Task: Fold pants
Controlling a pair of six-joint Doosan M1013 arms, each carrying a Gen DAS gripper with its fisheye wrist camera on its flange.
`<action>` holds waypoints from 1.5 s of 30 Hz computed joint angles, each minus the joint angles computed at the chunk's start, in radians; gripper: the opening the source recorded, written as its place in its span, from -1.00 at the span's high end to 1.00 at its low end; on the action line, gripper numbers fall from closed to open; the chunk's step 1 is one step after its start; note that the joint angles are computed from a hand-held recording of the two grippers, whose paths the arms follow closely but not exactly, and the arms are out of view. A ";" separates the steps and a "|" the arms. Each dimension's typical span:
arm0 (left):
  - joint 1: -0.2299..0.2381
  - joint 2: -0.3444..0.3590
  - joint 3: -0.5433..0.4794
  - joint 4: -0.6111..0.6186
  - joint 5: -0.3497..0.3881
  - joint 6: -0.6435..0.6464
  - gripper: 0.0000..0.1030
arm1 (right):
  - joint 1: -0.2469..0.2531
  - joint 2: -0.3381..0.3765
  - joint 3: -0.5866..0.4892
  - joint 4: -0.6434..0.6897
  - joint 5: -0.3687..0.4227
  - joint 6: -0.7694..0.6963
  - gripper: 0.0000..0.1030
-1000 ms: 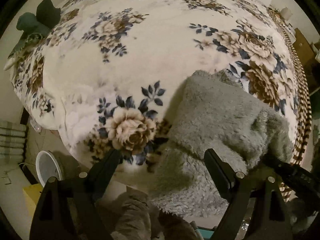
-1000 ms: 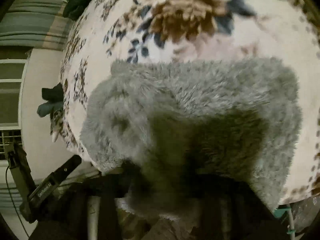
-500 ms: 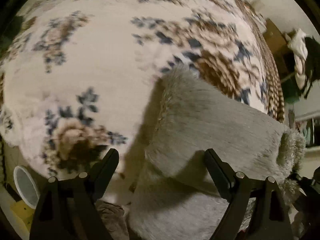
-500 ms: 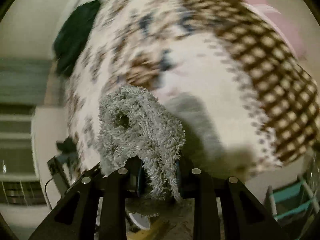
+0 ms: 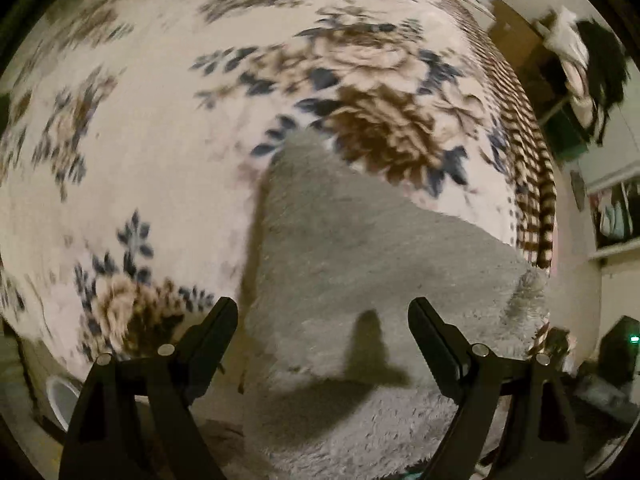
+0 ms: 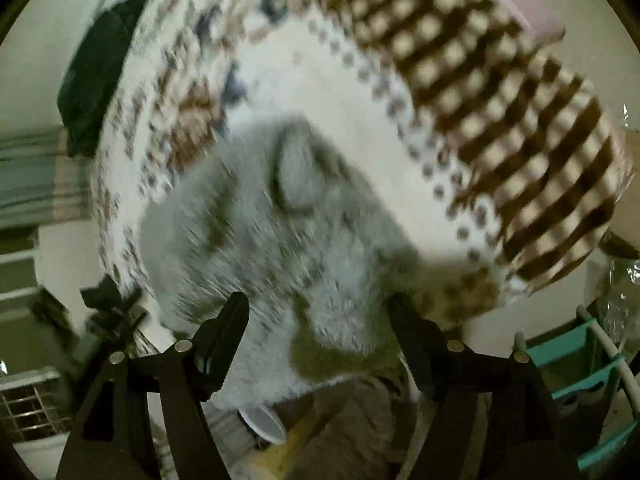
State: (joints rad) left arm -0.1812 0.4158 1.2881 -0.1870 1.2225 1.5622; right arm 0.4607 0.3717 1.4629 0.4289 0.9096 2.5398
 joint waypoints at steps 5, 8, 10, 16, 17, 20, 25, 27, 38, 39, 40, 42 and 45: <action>-0.028 0.057 -0.062 0.065 0.060 0.029 -0.69 | 0.012 0.042 0.007 -0.072 0.182 0.141 -0.45; -0.030 0.063 -0.096 0.028 0.073 0.055 -0.69 | 0.010 0.005 0.047 -0.057 0.119 0.181 -0.45; -0.038 0.069 -0.118 0.006 0.092 0.086 -0.69 | 0.013 -0.024 0.058 -0.067 0.072 0.198 -0.45; -0.104 0.143 -0.244 -0.085 0.243 0.264 -0.69 | 0.002 -0.066 0.102 0.006 -0.070 0.179 -0.45; -0.118 0.159 -0.264 -0.074 0.270 0.300 -0.69 | 0.001 -0.062 0.102 0.018 -0.080 0.179 -0.45; -0.178 0.216 -0.317 -0.003 0.338 0.441 -0.68 | -0.003 -0.046 0.099 0.063 -0.112 0.189 -0.30; -0.223 0.266 -0.342 0.077 0.356 0.612 0.80 | 0.007 -0.020 0.114 0.104 -0.156 0.213 0.67; -0.218 0.272 -0.351 0.064 0.334 0.623 0.85 | 0.018 -0.019 0.104 0.039 -0.145 0.268 0.75; -0.136 0.382 -0.539 -0.046 0.432 0.417 0.96 | 0.035 -0.055 0.141 -0.012 -0.127 0.351 0.77; -0.123 0.391 -0.565 -0.095 0.464 0.399 0.86 | 0.032 -0.061 0.149 0.006 -0.148 0.335 0.57; -0.113 0.400 -0.593 -0.126 0.504 0.377 0.65 | 0.031 -0.066 0.150 0.017 -0.159 0.323 0.28; -0.101 0.393 -0.600 -0.141 0.507 0.375 0.30 | 0.029 -0.073 0.135 -0.008 -0.146 0.317 0.05; -0.084 0.341 -0.537 -0.124 0.432 0.354 -0.26 | 0.026 -0.078 0.082 -0.115 -0.101 0.320 -0.05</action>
